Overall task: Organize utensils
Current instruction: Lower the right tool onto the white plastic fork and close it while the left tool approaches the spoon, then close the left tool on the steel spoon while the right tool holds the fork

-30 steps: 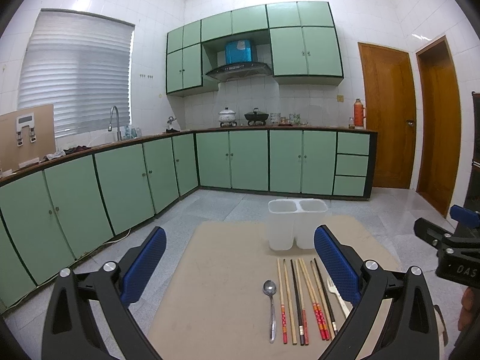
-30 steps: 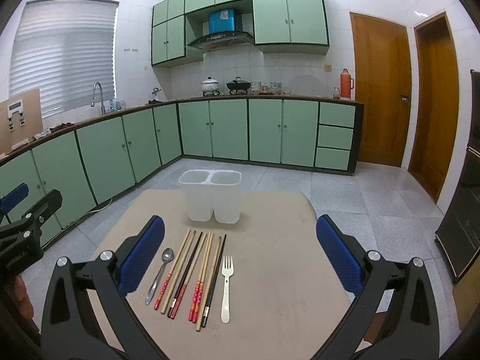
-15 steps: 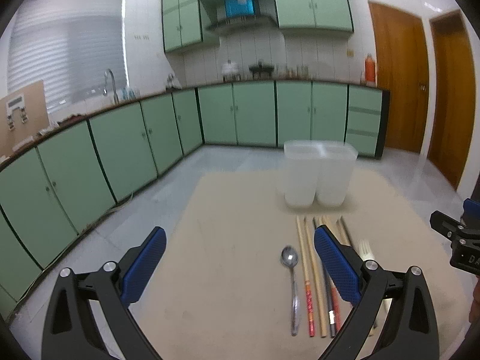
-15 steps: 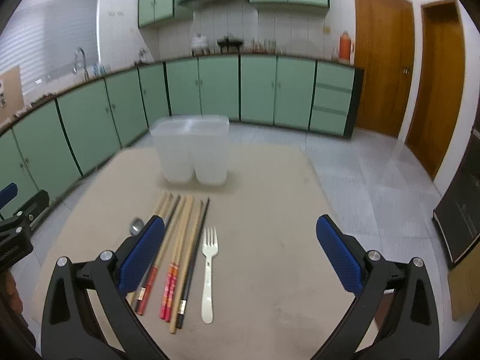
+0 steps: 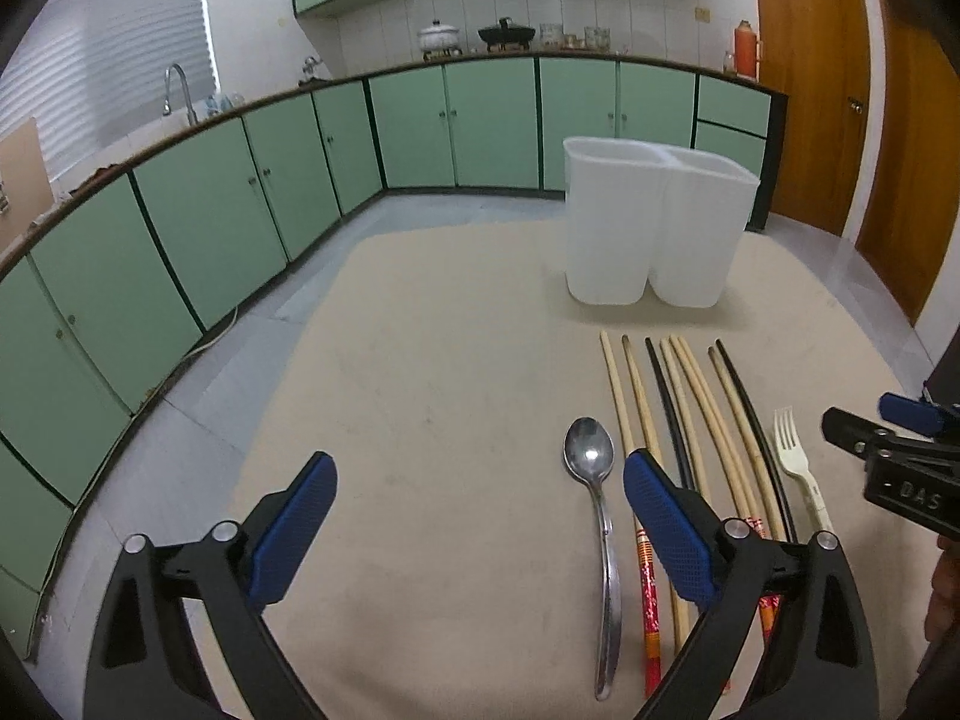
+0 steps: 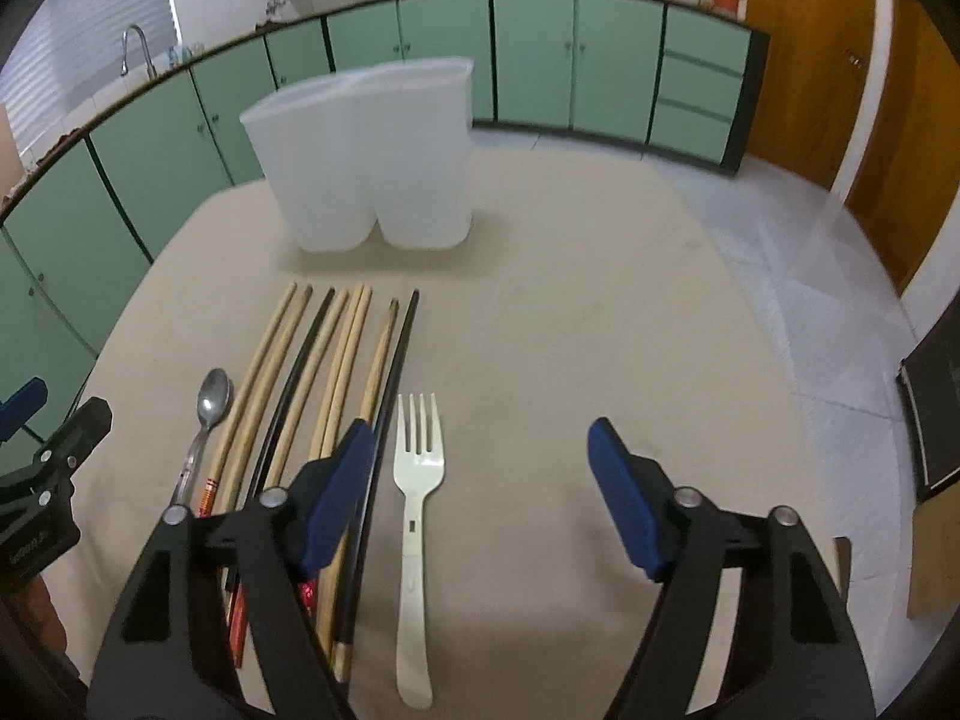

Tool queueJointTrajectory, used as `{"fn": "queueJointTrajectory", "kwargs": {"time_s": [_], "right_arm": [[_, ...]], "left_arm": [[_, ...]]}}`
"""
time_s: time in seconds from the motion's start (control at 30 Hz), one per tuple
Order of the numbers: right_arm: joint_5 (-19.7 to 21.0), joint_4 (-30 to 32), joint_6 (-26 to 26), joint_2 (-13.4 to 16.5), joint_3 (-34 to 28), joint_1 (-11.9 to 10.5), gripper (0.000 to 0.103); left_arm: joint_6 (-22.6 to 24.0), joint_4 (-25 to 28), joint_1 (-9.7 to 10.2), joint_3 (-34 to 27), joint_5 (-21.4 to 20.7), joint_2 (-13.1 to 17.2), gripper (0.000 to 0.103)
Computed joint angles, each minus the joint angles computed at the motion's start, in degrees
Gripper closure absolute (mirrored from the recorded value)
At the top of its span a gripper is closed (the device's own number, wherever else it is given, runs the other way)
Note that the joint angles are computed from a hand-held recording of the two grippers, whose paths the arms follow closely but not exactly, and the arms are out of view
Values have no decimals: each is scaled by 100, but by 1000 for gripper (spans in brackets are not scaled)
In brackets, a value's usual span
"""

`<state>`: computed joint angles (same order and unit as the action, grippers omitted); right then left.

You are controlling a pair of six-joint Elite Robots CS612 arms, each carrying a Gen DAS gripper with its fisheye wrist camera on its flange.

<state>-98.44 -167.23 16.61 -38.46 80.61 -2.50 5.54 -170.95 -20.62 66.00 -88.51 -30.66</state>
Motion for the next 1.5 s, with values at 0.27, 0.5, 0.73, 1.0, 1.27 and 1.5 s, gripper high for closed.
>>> {"fn": "queueJointTrajectory", "kwargs": {"time_s": [0.27, 0.5, 0.73, 1.0, 1.27, 1.5], "right_arm": [[342, 633, 22, 192, -356, -37, 52], [393, 764, 41, 345, -587, -42, 56], [251, 720, -260, 382, -639, 15, 82], [443, 576, -277, 315, -489, -69, 82], [514, 465, -277, 252, -371, -105, 82], [560, 435, -279, 233, -336, -120, 81]], "left_arm": [[0, 349, -8, -224, -54, 107, 9], [-28, 564, -22, -407, -133, 191, 9], [49, 746, -68, -573, -123, 286, 9], [-2, 1269, -89, -957, -5, 504, 12], [39, 1591, -92, -1111, -23, 595, 13], [-52, 1763, -17, -1290, -325, 684, 16]]}}
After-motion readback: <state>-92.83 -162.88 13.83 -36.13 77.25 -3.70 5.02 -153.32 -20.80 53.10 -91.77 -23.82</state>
